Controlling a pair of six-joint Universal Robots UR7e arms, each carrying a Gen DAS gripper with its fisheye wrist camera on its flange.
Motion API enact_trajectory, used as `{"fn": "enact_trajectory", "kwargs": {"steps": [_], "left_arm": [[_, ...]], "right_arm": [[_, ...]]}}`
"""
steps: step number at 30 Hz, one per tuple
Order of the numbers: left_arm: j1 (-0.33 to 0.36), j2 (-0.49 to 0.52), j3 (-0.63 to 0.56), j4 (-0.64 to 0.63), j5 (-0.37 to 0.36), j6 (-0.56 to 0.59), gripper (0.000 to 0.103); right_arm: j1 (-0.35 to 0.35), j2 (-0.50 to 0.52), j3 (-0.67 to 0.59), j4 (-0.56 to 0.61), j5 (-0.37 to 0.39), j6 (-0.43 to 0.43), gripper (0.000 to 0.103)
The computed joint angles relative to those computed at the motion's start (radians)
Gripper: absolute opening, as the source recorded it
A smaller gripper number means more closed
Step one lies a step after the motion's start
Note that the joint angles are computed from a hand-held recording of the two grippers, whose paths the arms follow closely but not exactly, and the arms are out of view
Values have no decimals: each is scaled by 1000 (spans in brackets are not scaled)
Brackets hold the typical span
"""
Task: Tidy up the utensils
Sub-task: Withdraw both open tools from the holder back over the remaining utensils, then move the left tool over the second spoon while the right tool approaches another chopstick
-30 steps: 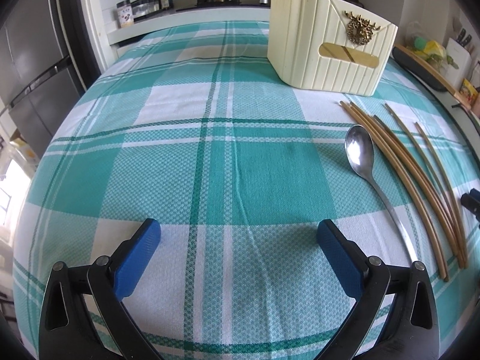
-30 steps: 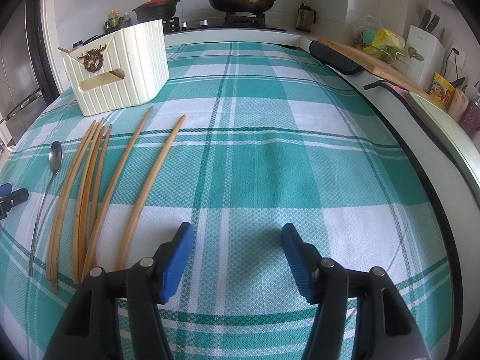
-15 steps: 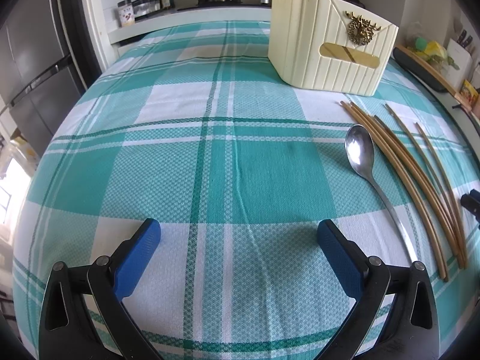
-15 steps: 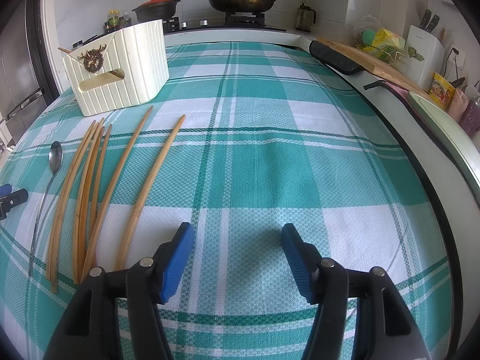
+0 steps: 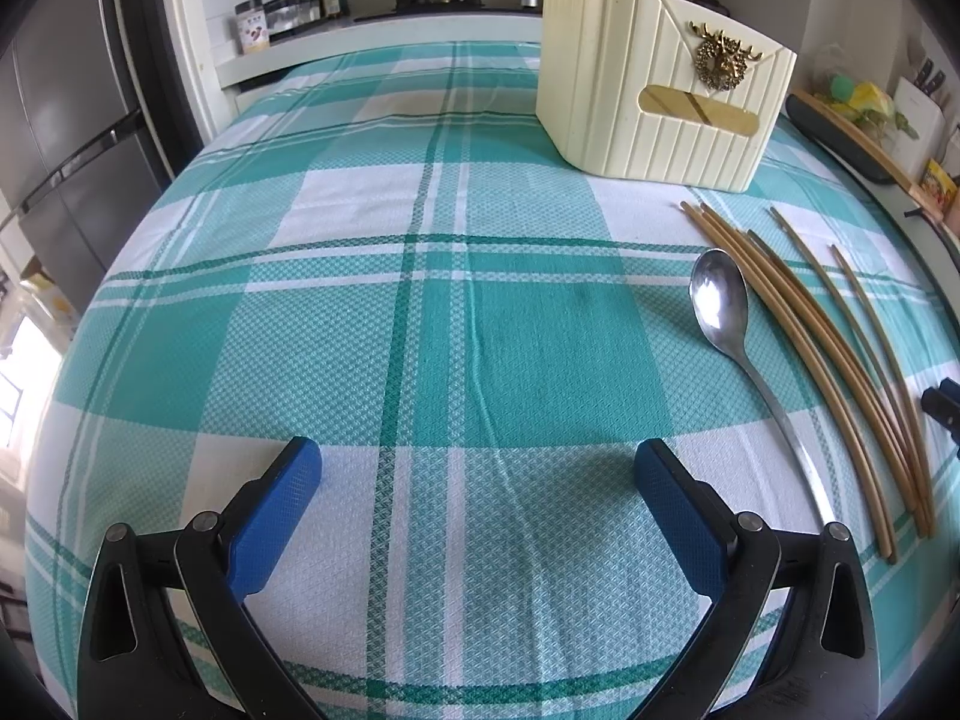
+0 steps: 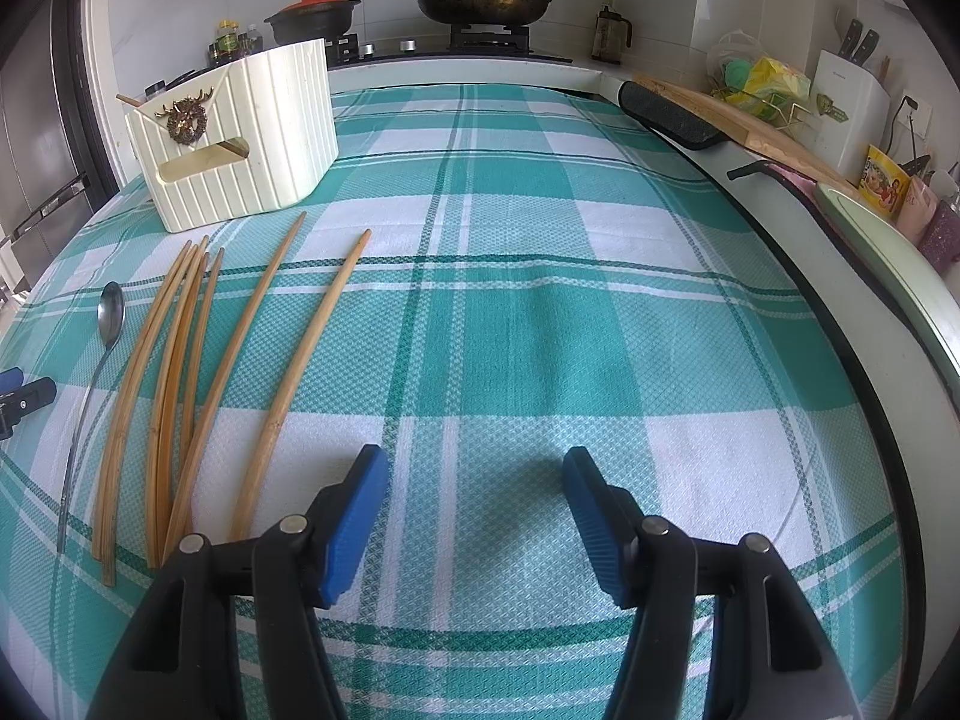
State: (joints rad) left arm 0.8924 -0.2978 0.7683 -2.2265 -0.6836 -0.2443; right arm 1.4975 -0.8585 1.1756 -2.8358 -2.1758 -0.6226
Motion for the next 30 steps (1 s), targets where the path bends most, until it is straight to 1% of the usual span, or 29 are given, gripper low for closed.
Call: {"fn": "enact_trajectory", "kwargs": {"steps": [18, 21, 23, 25, 26, 28, 30], "left_arm": [[0, -1, 0, 8, 0, -1, 103], [-2, -6, -3, 35, -9, -37, 102], [-7, -29, 34, -7, -42, -72, 102], [-16, -49, 77, -81, -79, -75, 102], [-24, -52, 87, -106, -80, -68, 102], [-40, -44, 83, -126, -84, -56, 102], [-50, -28, 63, -134, -117, -42, 102]], "right_arm": [[0, 0, 0, 1, 0, 1, 62], [1, 1, 0, 0, 0, 2, 62], [0, 0, 0, 1, 0, 2, 62], [0, 0, 0, 1, 0, 2, 62], [0, 0, -1, 1, 0, 1, 62], [0, 0, -1, 1, 0, 1, 62], [0, 0, -1, 3, 1, 3, 62]]}}
